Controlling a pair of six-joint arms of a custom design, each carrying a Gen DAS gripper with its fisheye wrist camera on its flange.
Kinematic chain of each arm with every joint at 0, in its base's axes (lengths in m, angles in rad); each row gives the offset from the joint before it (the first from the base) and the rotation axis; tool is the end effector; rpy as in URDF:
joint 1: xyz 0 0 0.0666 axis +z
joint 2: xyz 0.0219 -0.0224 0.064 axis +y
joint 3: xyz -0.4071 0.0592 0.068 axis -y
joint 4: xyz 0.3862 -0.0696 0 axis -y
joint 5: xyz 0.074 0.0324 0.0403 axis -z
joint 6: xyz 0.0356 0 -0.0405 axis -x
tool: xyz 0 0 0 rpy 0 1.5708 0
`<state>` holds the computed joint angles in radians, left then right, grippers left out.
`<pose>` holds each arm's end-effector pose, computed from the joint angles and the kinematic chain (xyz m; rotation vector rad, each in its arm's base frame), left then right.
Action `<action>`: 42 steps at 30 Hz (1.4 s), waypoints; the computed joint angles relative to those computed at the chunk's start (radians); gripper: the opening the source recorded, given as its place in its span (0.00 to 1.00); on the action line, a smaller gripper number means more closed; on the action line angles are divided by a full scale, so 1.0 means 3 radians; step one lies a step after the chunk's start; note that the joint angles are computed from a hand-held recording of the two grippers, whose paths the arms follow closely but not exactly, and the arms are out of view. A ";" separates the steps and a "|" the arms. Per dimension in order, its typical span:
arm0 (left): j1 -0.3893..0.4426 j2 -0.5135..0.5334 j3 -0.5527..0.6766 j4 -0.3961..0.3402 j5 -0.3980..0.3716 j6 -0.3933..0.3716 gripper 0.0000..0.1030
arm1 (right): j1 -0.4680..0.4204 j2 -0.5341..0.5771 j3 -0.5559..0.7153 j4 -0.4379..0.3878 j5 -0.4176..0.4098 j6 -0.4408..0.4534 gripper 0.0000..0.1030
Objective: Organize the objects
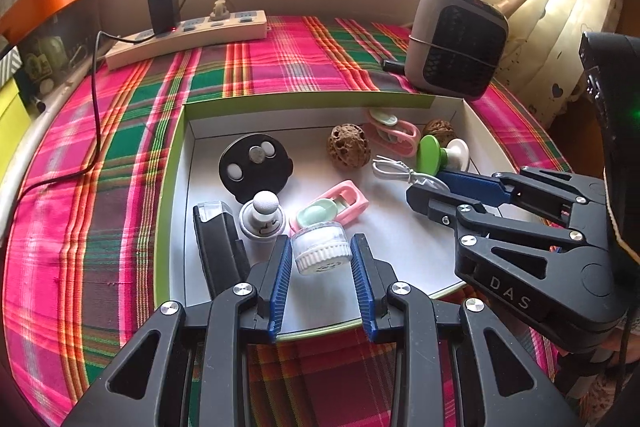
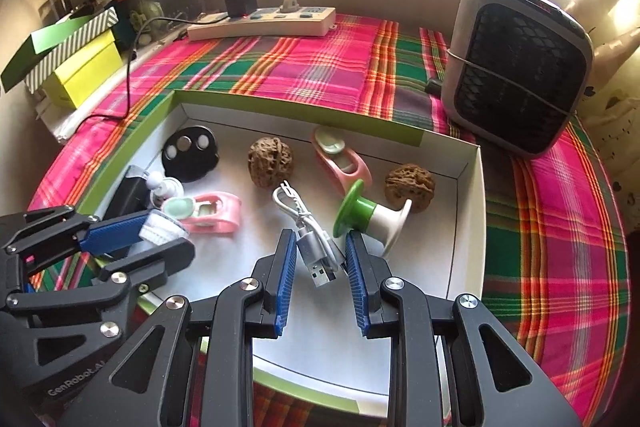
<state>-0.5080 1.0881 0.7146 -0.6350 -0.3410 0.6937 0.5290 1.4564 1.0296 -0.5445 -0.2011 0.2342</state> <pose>0.2764 -0.1407 0.2907 -0.3543 2.4691 -0.0530 0.3901 0.2358 0.2929 -1.0247 2.3400 0.3707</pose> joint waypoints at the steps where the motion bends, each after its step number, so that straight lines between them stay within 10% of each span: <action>1: 0.0000 0.0001 0.0002 -0.0001 -0.0002 -0.0004 0.27 | -0.0001 0.0002 -0.0002 0.0001 0.0005 -0.0005 0.26; 42: -0.0150 -0.0071 -0.0008 -0.0186 -0.0305 0.0208 0.34 | -0.0019 -0.0113 -0.0114 0.0026 0.0001 -0.0135 0.39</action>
<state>-0.5530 1.0668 0.7121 -0.6908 -0.4326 0.7562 0.5232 1.4224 0.9955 -0.5368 -0.2007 0.1938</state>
